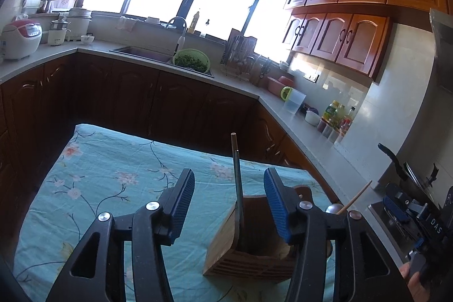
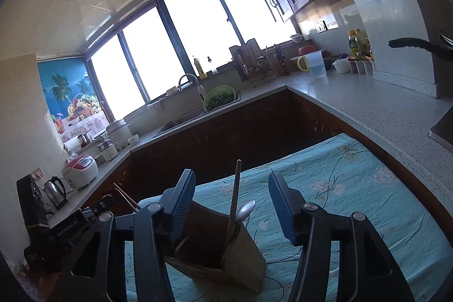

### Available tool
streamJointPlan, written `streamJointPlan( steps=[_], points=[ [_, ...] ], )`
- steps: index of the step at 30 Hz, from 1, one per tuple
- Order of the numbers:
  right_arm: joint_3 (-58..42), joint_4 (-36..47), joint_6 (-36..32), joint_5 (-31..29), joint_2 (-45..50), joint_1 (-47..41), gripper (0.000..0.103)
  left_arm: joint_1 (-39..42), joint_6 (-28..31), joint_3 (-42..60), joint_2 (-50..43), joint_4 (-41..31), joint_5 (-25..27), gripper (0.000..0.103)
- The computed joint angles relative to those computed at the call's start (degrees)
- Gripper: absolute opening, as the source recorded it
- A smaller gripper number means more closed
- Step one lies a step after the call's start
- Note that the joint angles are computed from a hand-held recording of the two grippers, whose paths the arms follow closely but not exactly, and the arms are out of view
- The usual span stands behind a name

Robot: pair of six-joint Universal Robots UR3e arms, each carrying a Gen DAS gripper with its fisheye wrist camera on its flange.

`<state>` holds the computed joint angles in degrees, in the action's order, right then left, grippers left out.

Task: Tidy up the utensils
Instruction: 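Open both tools to release the chopsticks in the holder, then move both open tools back down to the remaining utensils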

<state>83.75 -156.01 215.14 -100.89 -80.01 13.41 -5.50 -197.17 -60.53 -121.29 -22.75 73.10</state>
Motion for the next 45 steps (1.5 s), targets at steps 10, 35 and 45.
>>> streamJointPlan(
  steps=[10,35,45],
  points=[
    [11.4,-2.6,2.5,-3.6,-10.3,5.0,0.092,2.7,0.3,-32.1,21.0,9.0,-2.3,0.077],
    [30.5,8.6,16.6,-8.5,-23.2,18.2,0.092,7.1,4.9,-57.2,48.0,-7.1,-4.9,0.077],
    [27.3,10.8,15.4,-8.2,-18.5,19.2,0.080,2.7,5.0,-53.7,43.2,-7.6,-0.2,0.075]
  ],
)
